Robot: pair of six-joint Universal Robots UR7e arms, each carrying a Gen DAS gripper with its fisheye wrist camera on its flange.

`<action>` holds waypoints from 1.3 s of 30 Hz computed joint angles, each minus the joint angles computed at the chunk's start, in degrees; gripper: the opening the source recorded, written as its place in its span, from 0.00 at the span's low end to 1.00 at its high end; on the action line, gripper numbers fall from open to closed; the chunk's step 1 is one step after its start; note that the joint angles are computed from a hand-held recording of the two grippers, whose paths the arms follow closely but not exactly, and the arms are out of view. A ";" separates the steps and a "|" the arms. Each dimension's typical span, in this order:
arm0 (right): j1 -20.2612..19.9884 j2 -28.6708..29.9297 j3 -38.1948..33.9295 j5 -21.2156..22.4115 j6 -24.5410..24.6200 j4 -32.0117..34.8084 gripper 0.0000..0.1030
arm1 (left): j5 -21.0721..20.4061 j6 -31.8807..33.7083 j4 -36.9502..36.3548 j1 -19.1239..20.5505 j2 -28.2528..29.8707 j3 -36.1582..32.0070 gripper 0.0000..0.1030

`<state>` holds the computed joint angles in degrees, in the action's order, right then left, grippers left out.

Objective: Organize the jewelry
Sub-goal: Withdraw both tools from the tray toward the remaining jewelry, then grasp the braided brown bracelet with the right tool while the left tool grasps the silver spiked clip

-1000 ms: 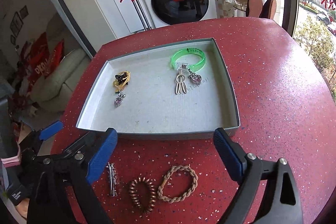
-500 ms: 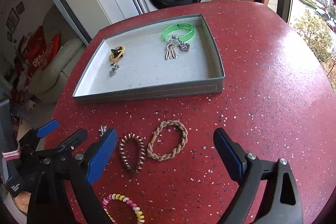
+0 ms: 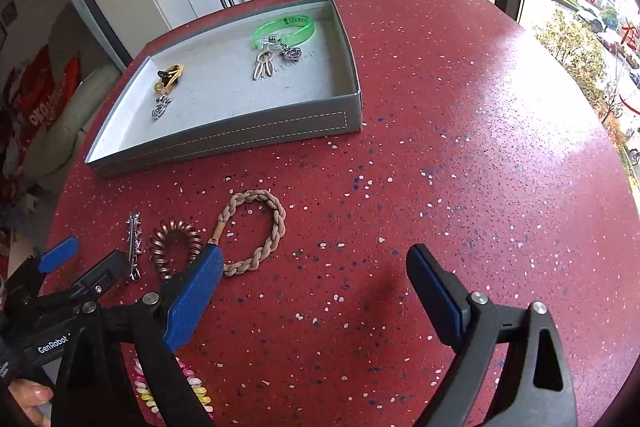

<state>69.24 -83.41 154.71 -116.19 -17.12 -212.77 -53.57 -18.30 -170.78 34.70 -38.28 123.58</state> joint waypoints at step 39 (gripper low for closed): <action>5.77 9.48 -3.08 -6.60 -7.25 -6.51 0.07 | -2.98 7.18 -2.90 -0.21 2.40 -1.08 0.32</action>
